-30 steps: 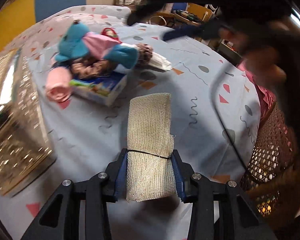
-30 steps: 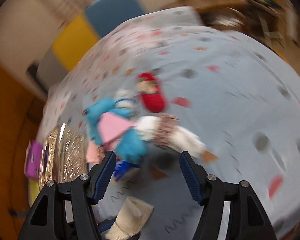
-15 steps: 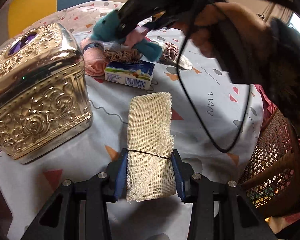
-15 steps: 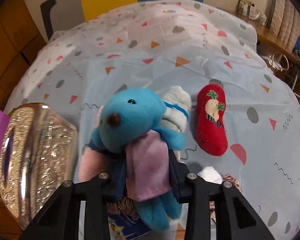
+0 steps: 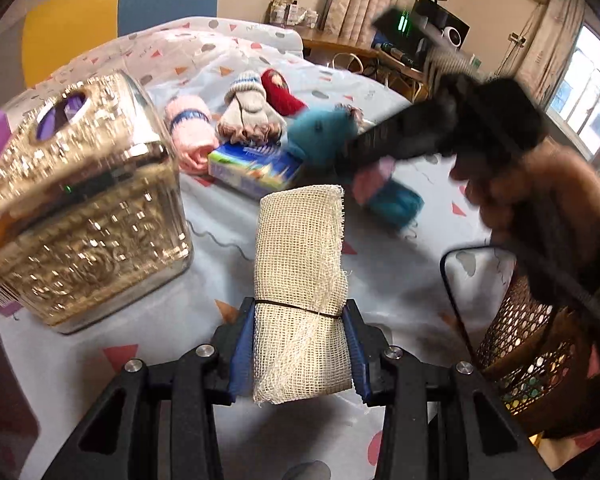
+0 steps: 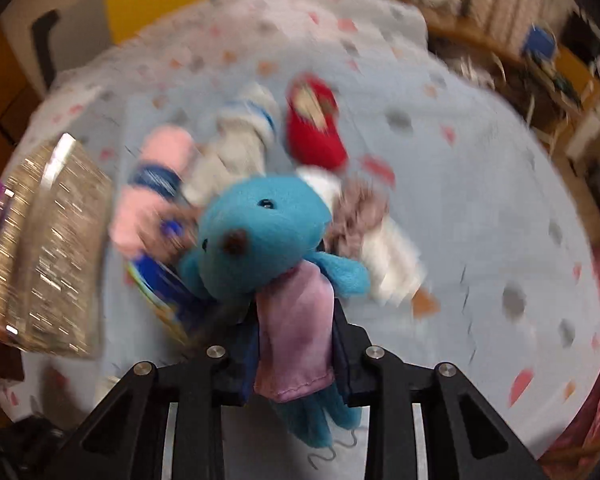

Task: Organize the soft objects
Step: 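Place the mesh roll in the tray with the left gripper while the right grasps the teddy bear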

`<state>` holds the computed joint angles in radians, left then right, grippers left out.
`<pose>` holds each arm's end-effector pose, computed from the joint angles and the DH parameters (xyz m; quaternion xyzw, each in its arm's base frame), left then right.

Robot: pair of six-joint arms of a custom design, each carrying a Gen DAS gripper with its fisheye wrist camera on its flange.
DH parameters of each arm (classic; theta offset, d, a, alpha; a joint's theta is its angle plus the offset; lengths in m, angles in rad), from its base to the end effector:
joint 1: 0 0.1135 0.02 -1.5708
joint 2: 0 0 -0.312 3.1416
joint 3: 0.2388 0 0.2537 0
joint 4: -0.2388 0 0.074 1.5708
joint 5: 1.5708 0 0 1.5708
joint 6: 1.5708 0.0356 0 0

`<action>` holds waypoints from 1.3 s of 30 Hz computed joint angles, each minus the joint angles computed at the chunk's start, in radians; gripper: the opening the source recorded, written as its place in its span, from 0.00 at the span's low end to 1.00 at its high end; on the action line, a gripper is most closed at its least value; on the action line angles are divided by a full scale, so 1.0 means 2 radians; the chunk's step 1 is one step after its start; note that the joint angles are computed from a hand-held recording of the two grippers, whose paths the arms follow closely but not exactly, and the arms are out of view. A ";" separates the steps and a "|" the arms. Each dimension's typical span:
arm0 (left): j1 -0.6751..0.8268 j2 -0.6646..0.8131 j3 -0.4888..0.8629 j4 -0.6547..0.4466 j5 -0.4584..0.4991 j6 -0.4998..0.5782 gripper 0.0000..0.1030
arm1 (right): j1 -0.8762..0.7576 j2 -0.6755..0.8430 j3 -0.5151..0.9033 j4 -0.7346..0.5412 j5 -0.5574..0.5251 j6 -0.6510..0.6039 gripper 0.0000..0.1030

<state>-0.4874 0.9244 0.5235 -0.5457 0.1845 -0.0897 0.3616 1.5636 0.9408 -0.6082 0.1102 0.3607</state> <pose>0.1261 -0.0742 0.2332 0.2149 0.9234 -0.1711 0.2682 0.2721 0.0987 0.2273 0.0089 0.9841 0.0089 0.1771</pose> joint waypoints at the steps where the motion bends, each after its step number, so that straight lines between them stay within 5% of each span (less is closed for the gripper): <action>1: 0.002 -0.004 0.007 -0.008 0.002 -0.002 0.41 | 0.000 0.007 0.003 -0.003 0.002 -0.002 0.29; 11: 0.084 0.024 0.137 -0.047 0.055 0.012 0.41 | -0.014 0.017 -0.001 0.007 -0.019 -0.008 0.37; 22: 0.387 0.105 0.288 -0.072 0.162 0.080 0.41 | 0.010 0.021 -0.005 0.015 0.010 -0.020 0.37; 30: 0.661 0.192 0.279 -0.081 0.229 0.177 0.41 | 0.037 0.025 -0.004 0.012 0.027 -0.006 0.37; 39: 0.734 0.294 0.233 -0.046 0.178 0.196 0.41 | 0.056 0.007 -0.015 0.005 0.040 -0.003 0.37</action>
<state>0.9813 1.5127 0.9888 -0.6384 0.5397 0.3027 0.4733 1.5781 0.9099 -0.5976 0.1897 0.3547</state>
